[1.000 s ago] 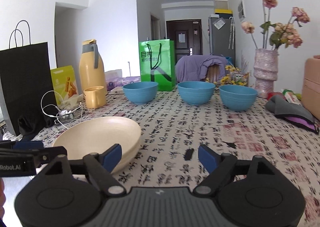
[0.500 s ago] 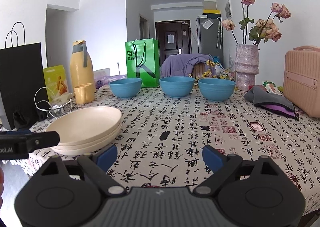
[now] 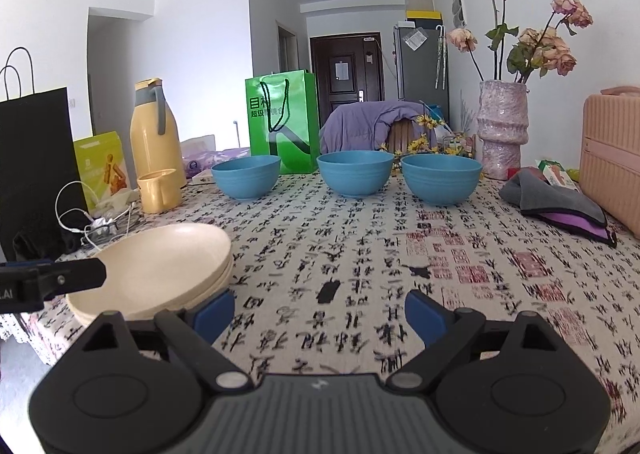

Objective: Organize plates and bowls
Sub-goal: 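Withdraw both grippers from the plate stack, then reach both grippers to a light-blue bowl and close on its rim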

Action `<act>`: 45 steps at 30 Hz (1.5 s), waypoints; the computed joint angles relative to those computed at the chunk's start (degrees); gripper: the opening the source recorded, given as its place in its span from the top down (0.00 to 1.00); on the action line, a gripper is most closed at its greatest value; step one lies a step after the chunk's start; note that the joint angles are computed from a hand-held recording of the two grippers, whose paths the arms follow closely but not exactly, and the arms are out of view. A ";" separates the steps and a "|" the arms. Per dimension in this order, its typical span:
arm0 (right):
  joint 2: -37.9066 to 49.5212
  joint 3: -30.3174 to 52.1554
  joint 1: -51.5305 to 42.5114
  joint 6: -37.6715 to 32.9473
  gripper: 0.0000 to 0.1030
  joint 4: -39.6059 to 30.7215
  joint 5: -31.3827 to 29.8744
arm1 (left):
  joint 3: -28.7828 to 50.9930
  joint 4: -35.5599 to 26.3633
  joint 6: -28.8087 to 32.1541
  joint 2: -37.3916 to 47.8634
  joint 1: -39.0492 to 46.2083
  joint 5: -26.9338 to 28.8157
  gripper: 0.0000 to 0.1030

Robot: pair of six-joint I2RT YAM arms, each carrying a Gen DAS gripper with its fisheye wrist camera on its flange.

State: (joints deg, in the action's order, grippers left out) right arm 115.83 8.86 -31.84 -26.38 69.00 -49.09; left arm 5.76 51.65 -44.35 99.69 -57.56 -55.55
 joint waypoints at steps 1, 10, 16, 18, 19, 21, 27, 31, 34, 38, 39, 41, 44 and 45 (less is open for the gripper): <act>-0.61 0.84 1.66 1.33 0.11 -0.37 1.13 | -0.04 1.27 1.91 -0.34 2.03 1.02 0.00; -6.30 14.36 16.11 10.95 0.11 -14.63 10.68 | 3.63 6.66 21.37 -3.81 26.68 17.73 0.00; -4.43 27.85 23.49 15.09 0.11 -25.07 15.36 | 11.81 1.57 26.56 -2.71 43.26 34.61 0.00; -2.71 32.80 25.24 16.38 0.11 -27.69 15.65 | 15.05 -0.09 27.46 -1.11 46.84 37.89 0.00; -1.79 35.08 25.96 16.75 0.11 -28.98 15.82 | 16.84 -0.40 28.15 0.10 48.53 39.35 0.00; 0.67 40.53 27.46 17.84 0.11 -31.85 16.47 | 20.97 -2.04 29.21 2.56 51.42 41.43 0.00; 10.04 59.14 30.89 21.60 0.11 -42.84 15.32 | 34.99 -8.19 31.47 10.52 57.03 46.49 0.00; 17.07 71.77 33.60 22.81 0.12 -49.81 17.01 | 43.53 -11.63 33.55 15.86 58.82 48.78 0.00; 22.02 80.63 35.31 23.51 0.12 -54.56 17.76 | 50.84 -14.35 35.35 20.68 59.73 48.98 0.00; 28.81 92.79 37.24 23.81 0.16 -60.14 17.41 | 61.10 -19.88 37.35 26.78 60.82 50.31 0.02; 30.91 96.65 37.85 24.14 0.16 -62.13 17.67 | 63.42 -21.35 37.44 28.11 61.09 50.81 0.03; 35.19 104.61 38.68 24.48 0.17 -66.64 17.17 | 69.37 -26.07 37.25 31.28 61.79 51.97 0.08; 43.55 120.16 39.77 25.39 0.25 -75.07 17.34 | 77.19 -31.90 36.19 35.61 62.84 53.96 0.19; 46.41 125.42 40.11 25.49 0.30 -77.72 17.45 | 79.90 -33.83 35.76 37.15 63.05 54.16 0.26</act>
State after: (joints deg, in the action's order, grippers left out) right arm 162.24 134.28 8.27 -0.88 -8.73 -31.64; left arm 85.66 17.82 -8.59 136.84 5.49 -1.39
